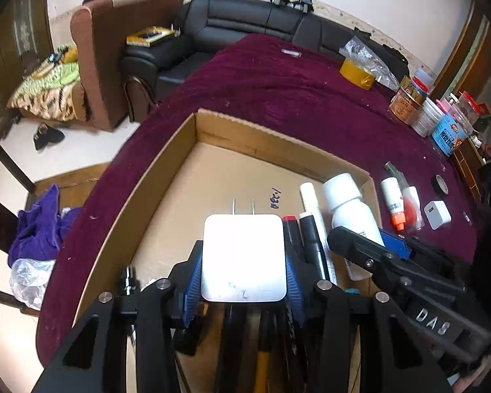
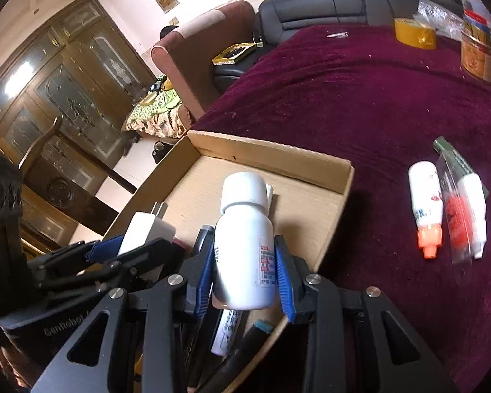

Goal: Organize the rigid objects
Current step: 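Carry the charger and bottle into the cardboard tray and open both tools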

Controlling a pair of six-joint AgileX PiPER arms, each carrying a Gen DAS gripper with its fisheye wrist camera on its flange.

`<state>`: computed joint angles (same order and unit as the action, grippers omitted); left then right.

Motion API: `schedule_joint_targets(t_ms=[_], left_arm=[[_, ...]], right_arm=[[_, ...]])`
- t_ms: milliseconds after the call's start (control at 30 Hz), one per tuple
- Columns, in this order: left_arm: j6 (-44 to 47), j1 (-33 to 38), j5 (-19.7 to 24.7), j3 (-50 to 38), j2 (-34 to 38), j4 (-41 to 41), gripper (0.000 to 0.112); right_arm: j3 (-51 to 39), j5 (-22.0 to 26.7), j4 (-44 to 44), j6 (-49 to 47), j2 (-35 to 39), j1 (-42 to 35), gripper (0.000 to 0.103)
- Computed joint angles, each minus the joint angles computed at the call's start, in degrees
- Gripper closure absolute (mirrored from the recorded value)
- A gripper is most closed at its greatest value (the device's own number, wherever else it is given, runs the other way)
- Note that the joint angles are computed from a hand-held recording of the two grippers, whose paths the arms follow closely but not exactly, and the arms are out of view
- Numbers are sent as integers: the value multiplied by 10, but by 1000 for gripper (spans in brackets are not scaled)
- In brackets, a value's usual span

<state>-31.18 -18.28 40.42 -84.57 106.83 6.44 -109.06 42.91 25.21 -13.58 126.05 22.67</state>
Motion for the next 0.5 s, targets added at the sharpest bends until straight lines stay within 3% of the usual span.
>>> schedule_joint_targets(t_ms=[100,200,333,500], left_arm=[[23,4,2,-17,13,-10,65],[65,15,28,-68,37,-34,65],[117,40,92,-160,80,-77,65],[119,42,107,-181,115,-84,65]], right_arm=[[9,-24,-34,15,-1,9,69],[-41,11,-32,27,21,4,69],[-154,101,-40,58,73,-3,69],[-112,66,-21,34,60,-7,69]])
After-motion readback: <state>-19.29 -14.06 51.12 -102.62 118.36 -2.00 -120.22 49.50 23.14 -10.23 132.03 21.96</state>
